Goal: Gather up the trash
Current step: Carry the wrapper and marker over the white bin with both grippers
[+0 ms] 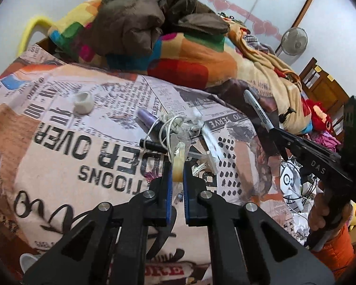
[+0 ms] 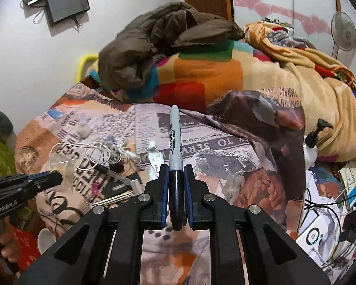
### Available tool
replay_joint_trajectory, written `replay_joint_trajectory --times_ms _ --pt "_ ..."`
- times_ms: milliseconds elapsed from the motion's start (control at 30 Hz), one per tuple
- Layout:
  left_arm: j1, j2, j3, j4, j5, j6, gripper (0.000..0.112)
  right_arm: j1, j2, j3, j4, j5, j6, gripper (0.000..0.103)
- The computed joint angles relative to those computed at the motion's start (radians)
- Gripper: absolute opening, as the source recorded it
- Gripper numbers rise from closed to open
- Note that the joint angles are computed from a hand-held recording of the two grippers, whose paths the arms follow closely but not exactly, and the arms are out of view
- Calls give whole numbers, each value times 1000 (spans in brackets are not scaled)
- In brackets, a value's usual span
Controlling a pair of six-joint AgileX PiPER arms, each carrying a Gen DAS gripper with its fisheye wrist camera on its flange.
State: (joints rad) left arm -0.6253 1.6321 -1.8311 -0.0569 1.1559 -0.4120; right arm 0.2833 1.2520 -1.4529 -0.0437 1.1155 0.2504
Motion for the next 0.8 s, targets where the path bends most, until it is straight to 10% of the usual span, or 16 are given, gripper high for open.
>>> replay_joint_trajectory --times_ms 800 --pt "104 -116 353 -17 -36 56 18 179 -62 59 -56 31 132 12"
